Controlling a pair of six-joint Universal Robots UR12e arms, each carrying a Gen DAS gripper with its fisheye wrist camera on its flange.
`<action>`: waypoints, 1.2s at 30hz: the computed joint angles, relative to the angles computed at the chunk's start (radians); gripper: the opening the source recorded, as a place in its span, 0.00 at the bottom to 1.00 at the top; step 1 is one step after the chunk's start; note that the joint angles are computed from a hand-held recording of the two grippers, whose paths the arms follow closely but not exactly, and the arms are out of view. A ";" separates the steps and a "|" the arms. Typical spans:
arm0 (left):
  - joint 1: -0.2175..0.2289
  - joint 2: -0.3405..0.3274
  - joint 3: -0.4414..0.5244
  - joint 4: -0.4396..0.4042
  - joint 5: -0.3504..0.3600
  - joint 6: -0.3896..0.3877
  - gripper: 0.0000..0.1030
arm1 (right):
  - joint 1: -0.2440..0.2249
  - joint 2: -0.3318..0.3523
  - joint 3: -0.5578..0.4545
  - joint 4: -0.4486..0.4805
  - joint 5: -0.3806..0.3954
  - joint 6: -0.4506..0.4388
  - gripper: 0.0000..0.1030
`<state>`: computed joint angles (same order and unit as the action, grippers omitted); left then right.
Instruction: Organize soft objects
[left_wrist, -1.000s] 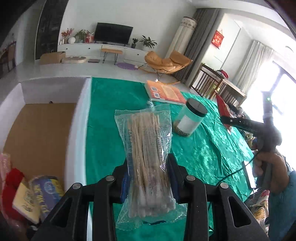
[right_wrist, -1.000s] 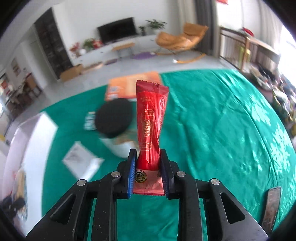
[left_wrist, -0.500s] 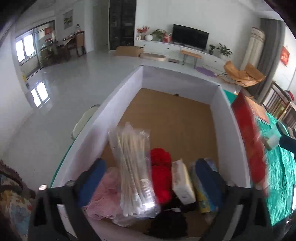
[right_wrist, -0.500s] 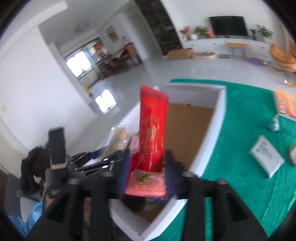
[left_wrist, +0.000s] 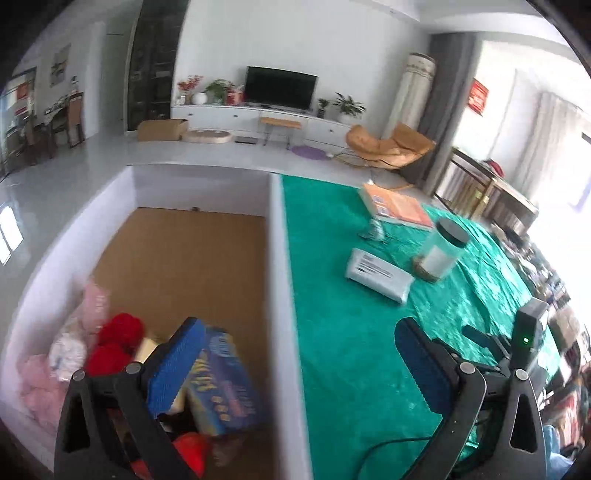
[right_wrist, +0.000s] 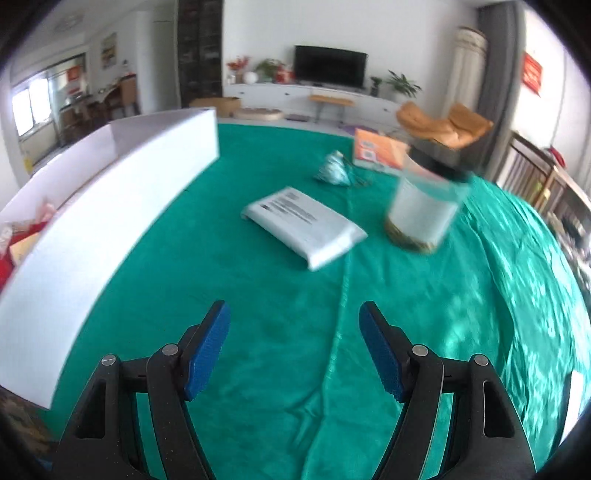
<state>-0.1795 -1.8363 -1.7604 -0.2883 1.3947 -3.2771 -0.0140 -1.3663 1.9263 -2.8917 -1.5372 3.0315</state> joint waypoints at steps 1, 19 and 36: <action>-0.022 -0.014 0.014 -0.023 -0.025 0.036 0.99 | -0.009 -0.003 0.011 -0.011 -0.012 0.021 0.73; -0.120 -0.142 0.156 -0.208 0.026 0.086 0.99 | -0.059 -0.027 0.047 0.091 -0.111 0.214 0.79; -0.099 -0.413 0.582 -0.448 -0.026 0.004 0.99 | -0.059 -0.025 0.049 0.087 -0.112 0.218 0.81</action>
